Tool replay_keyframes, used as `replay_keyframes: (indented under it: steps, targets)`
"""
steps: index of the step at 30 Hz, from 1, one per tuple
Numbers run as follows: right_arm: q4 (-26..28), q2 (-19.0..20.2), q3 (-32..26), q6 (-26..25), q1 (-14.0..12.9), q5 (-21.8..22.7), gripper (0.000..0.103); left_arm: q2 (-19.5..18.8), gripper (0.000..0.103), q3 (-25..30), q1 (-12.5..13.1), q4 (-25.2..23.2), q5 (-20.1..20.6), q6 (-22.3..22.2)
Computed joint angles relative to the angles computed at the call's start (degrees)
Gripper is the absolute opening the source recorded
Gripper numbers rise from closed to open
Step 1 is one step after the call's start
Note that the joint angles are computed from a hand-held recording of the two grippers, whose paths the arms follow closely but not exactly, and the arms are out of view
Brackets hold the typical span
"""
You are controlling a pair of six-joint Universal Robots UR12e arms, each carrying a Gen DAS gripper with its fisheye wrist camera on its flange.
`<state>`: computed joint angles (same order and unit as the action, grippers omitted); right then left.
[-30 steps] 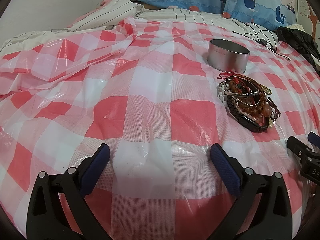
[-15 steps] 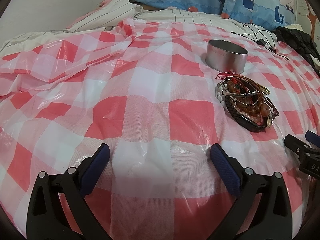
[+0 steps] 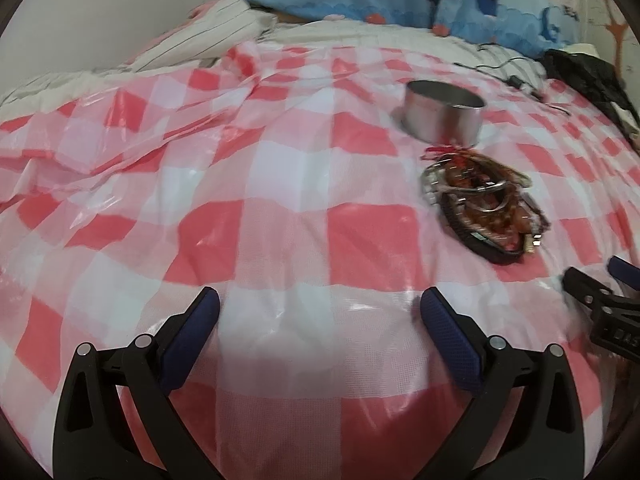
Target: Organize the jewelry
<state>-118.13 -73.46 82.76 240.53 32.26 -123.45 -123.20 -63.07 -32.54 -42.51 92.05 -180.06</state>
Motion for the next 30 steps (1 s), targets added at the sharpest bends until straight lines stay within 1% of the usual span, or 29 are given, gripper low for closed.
replay_keyframes:
  steps: [3,4,6,8,10,12,14,18,21,23,26,28,29,30]
  targets:
    - [0.2,0.0,-0.1,0.0,0.0,-0.1,0.096,0.3,0.097,-0.6,0.3,2.4,-3.8,1.8]
    - [0.2,0.0,-0.1,0.1,0.0,0.0,0.096,0.4,0.097,-0.7,0.7,3.3,-6.8,2.7]
    - [0.2,0.0,-0.1,0.1,0.0,0.1,0.096,0.0,0.097,0.2,0.4,3.2,-7.7,3.8]
    - [0.4,0.1,-0.2,0.2,0.0,0.0,0.096,-0.8,0.097,2.0,0.3,2.6,-9.7,5.9]
    - [0.4,0.1,-0.2,0.3,0.0,0.0,0.096,-2.1,0.097,4.6,0.3,1.6,-12.4,7.3]
    - [0.3,0.1,-0.2,0.2,0.0,0.1,0.096,-3.8,0.095,7.6,0.6,-0.8,-16.3,8.2]
    - [0.2,0.1,-0.2,0.2,0.0,0.1,0.096,-4.9,0.087,9.2,0.5,-1.5,-18.0,8.7]
    - [0.4,0.1,-0.2,0.2,0.0,0.0,0.096,-7.4,0.083,14.0,0.4,-5.2,-22.9,10.6]
    - [0.3,0.1,-0.2,0.2,0.0,0.1,0.096,-9.1,0.082,17.2,-0.2,-6.2,-22.5,12.3]
    - [0.1,0.0,-0.2,0.1,-0.1,0.2,0.096,-10.3,0.081,19.4,-0.4,-7.9,-22.7,12.8]
    - [-1.4,-0.1,0.1,-0.6,0.0,0.0,0.096,-10.2,0.082,19.3,-0.3,-7.2,-20.6,12.1]
    - [-7.8,-0.6,1.4,-3.2,0.6,-2.5,0.096,-9.9,0.082,19.0,0.4,-7.1,-20.6,10.6]
    - [-11.8,-0.7,1.7,-5.9,0.8,-3.7,0.096,-9.7,0.082,18.9,0.8,-7.0,-20.5,9.6]
    - [-14.0,-0.7,1.7,-8.0,0.6,-3.3,0.096,-9.7,0.082,19.1,1.1,-7.1,-20.3,8.8]
